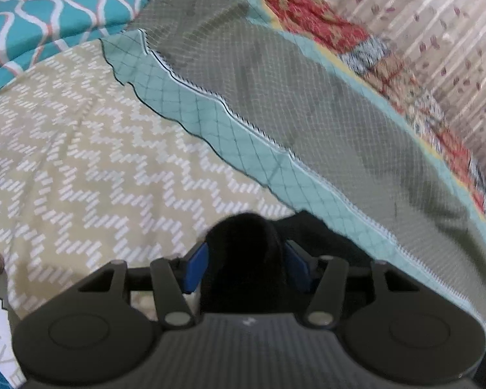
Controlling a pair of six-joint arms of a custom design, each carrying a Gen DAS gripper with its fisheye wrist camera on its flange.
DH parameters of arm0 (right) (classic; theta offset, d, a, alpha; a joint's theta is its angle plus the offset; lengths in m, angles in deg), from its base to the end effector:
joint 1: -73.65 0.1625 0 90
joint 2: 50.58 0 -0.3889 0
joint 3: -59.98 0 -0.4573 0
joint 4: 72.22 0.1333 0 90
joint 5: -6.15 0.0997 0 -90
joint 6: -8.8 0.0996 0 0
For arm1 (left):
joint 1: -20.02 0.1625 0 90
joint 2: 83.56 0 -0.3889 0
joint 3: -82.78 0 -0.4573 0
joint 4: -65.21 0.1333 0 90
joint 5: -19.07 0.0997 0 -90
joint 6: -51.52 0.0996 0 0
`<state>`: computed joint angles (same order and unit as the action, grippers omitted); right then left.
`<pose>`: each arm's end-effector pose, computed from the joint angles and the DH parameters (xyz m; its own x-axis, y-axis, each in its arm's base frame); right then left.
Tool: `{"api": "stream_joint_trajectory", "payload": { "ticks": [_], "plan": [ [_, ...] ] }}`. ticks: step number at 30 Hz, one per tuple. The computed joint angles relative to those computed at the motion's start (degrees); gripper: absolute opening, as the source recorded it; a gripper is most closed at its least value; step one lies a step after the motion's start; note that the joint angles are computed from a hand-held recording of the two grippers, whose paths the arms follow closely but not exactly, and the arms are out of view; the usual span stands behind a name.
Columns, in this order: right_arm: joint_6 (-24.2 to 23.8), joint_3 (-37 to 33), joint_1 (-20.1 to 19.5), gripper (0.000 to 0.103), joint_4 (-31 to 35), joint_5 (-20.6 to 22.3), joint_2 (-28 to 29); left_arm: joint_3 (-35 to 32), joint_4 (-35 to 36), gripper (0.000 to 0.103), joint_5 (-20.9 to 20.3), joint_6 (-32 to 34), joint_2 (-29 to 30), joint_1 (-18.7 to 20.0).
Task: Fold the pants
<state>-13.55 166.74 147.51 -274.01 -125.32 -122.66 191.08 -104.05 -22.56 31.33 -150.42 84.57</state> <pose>-0.0995 -0.5861 0.3529 -0.5233 0.6847 0.5073 -0.1481 0.5132 -0.8454 -0.0767 -0.6446 0.2263 -0.8650 -0.3667 -0.3425 0.0436 0.6251 -0.7793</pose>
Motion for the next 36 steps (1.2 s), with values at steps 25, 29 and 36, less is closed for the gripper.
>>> {"api": "stream_joint_trajectory", "payload": {
  "ticks": [25,29,36],
  "plan": [
    [31.06,-22.7,5.09,0.05,42.07,-1.27,6.6,-12.22,-13.41,0.064,1.1,65.33,17.4,-2.29],
    [31.81,-26.6,5.09,0.053,45.94,-5.43,9.95,-15.28,-10.37,0.065,0.15,68.29,19.87,-1.02],
    [23.46,-25.57,5.29,0.02,41.36,-8.41,10.84,-16.64,-7.48,0.039,-1.81,72.78,21.17,0.78]
  ]
}}
